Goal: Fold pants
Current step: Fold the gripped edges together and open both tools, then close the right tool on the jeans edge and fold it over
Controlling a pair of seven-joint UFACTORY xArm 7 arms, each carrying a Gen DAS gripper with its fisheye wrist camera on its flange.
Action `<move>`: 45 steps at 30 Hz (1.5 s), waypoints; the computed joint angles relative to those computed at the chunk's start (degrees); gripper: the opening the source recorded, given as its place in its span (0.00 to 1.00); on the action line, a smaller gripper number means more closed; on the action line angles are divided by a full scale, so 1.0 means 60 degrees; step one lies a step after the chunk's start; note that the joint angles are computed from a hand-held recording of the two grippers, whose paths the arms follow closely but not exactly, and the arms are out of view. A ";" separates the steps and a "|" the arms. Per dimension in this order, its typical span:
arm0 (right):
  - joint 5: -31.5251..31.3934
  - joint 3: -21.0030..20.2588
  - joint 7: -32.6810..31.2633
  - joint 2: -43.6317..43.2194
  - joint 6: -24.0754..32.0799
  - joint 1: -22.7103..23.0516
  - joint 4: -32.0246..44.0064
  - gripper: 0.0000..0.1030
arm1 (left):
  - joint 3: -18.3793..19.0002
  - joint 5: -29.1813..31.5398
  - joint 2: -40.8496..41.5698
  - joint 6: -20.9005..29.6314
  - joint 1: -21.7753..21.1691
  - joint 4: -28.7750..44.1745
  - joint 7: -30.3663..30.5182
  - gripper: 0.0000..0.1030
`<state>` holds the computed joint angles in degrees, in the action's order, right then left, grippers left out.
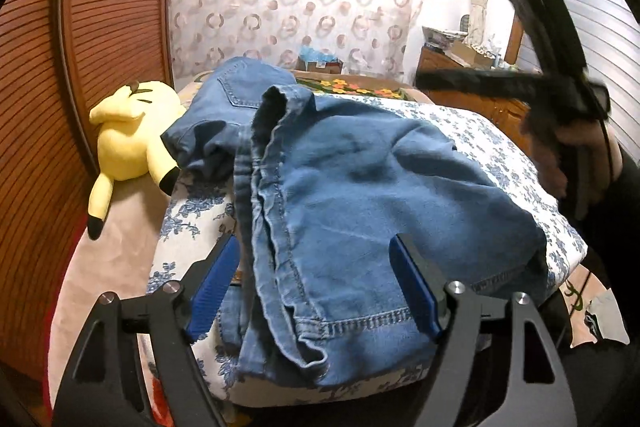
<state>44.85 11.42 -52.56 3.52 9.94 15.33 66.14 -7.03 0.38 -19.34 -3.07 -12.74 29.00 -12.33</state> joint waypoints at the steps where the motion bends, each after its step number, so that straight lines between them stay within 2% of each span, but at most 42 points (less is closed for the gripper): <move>1: -0.0027 -0.0080 0.0047 -0.0128 -0.0186 -0.0060 -0.0339 0.62 | -0.0041 -0.0005 0.0051 0.0019 0.0017 0.0039 -0.0035 0.76; 4: 0.0350 -0.0410 -0.0103 -0.0549 -0.0214 -0.0246 -0.1208 0.63 | -0.0247 0.0030 0.0256 0.0035 0.0161 0.0204 -0.0195 0.76; 8: 0.0374 -0.0654 0.0274 -0.0350 -0.0135 -0.0364 -0.1637 0.63 | -0.0537 0.0190 0.0433 0.0076 0.0373 0.0385 -0.0398 0.76; 9: 0.0700 -0.0634 0.0060 -0.0311 -0.0043 -0.0422 -0.1682 0.63 | -0.0568 0.0230 0.0479 0.0069 0.0383 0.0422 -0.0429 0.76; 15: 0.1140 -0.0543 -0.0012 0.0203 0.0732 -0.0723 -0.1167 0.63 | -0.0925 0.0590 0.0751 0.0213 0.0690 0.0681 -0.0737 0.76; 18: 0.1393 -0.0383 -0.0134 0.0787 0.1277 -0.1001 -0.0472 0.62 | -0.0941 0.0717 0.0828 0.0239 0.0699 0.0727 -0.0858 0.76; 20: 0.1823 -0.0376 -0.0512 0.1254 0.1468 -0.1071 0.0020 0.62 | -0.1005 0.0818 0.0865 0.0249 0.0766 0.0750 -0.0969 0.76; 21: 0.2064 -0.0072 -0.0765 0.1242 0.1698 -0.1404 0.0057 0.62 | -0.0988 0.0852 0.0889 0.0251 0.0755 0.0760 -0.0991 0.76; 22: 0.2304 -0.0024 -0.1004 0.1286 0.1969 -0.1519 0.0140 0.54 | -0.0997 0.0892 0.0907 0.0249 0.0770 0.0772 -0.1028 0.76; 24: 0.2560 0.0012 -0.1317 0.1272 0.1973 -0.1573 0.0098 0.46 | -0.1042 0.0978 0.0970 0.0237 0.0841 0.0801 -0.1120 0.76; 26: 0.3238 0.0105 -0.2116 0.1156 0.1899 -0.1685 -0.0003 0.13 | -0.1089 0.1058 0.1035 0.0226 0.0896 0.0845 -0.1216 0.76; 28: 0.4302 0.0032 -0.2959 0.0879 0.2397 -0.1896 -0.0058 0.08 | -0.1223 0.1190 0.1105 0.0241 0.1024 0.0952 -0.1361 0.76; 32: 0.4922 -0.0295 -0.3934 0.0256 0.1858 -0.1527 -0.0363 0.06 | -0.1428 0.1525 0.1245 0.0257 0.1198 0.1231 -0.1595 0.76; 34: 0.4832 -0.0473 -0.4088 -0.0039 0.1396 -0.1347 -0.0461 0.06 | -0.1690 0.1815 0.1321 0.0286 0.1417 0.1440 -0.1812 0.76; 37: 0.4153 -0.0868 -0.3574 -0.0273 0.1088 -0.1341 -0.0364 0.06 | -0.1911 0.2217 0.1496 0.0250 0.1568 0.1764 -0.2074 0.76; 44: 0.0922 -0.1551 -0.0970 0.0271 0.0536 -0.2035 -0.0147 0.08 | -0.2270 0.3656 0.2449 0.0319 0.1556 0.3052 -0.2951 0.76; 45: 0.0466 -0.1611 -0.0540 0.0421 0.0725 -0.2202 -0.0093 0.09 | -0.2274 0.3901 0.2651 0.0362 0.1492 0.3271 -0.3140 0.76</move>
